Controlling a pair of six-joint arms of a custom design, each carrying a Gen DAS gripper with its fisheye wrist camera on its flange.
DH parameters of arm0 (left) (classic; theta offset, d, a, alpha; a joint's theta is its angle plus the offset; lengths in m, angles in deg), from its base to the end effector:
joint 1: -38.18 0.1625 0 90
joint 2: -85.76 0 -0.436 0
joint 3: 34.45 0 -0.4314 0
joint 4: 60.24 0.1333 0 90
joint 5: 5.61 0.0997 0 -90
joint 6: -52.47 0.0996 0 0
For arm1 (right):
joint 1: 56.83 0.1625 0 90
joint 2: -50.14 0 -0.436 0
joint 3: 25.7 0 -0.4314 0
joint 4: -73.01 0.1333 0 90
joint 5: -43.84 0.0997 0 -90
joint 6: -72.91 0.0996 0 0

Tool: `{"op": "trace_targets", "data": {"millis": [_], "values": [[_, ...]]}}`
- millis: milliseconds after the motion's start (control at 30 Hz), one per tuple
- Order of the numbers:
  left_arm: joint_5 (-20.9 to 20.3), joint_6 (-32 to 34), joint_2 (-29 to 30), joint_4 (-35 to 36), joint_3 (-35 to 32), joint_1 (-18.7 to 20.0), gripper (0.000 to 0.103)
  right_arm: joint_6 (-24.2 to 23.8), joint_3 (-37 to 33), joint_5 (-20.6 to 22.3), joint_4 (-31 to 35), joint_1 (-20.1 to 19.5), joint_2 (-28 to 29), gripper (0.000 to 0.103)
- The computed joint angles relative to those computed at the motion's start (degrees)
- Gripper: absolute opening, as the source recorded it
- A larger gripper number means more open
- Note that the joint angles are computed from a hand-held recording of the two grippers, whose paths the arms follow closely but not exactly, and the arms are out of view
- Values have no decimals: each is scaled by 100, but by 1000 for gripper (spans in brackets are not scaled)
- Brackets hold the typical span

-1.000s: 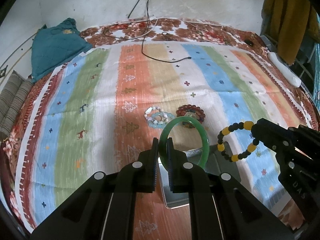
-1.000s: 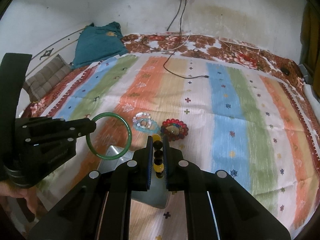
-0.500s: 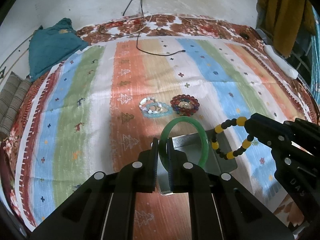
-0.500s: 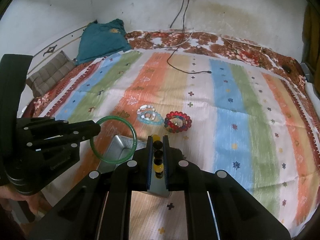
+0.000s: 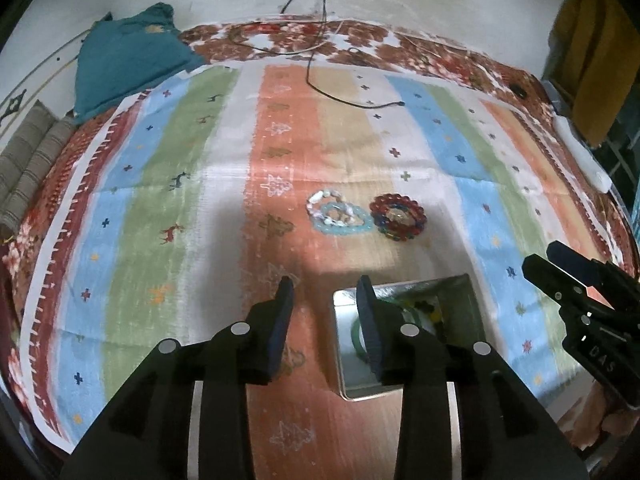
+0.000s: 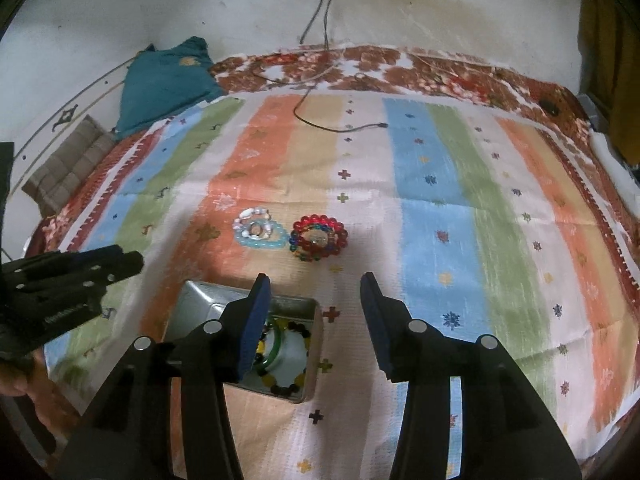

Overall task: Organize jewelry
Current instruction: 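Open both tools to drop the bangle and bracelet into the tin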

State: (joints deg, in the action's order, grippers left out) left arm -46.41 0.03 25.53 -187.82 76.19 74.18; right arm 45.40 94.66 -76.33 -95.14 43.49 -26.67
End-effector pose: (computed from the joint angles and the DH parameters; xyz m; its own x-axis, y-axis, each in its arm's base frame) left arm -0.3418 -0.5063 0.1229 -0.7765 -0.0718 -0.6260 0.2842 0.8467 -0.4497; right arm 0.1792 -0.5194 0.2755 -0.7316 -0.2624 0.6292 -0.5473 0.7764 -0.3126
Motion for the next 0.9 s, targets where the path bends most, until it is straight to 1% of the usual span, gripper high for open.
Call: {"op": "trace_targets", "data": {"millis": [100,300,433,567,667,833,900], "values": [[61,32,63,66,-83,60,39,15,-97,-68,49,-5,106,47],[144,49,162,249,-268,213,43,53,-329,-197,246,-39,328,47],[247,175,252,324,-406,287,48,139,-459,-270,445,-55,447,52],[329,295,348,430,-559,386,51,192,-558,-338,598,-70,559,53],[353,398,424,422,-650,445,54,161,-611,-353,635,-65,627,57],[438,434,510,399,-735,478,56,176,-726,-433,653,-84,757,57],[522,491,546,360,-774,495,59,192,-792,-473,689,-96,825,57]]}}
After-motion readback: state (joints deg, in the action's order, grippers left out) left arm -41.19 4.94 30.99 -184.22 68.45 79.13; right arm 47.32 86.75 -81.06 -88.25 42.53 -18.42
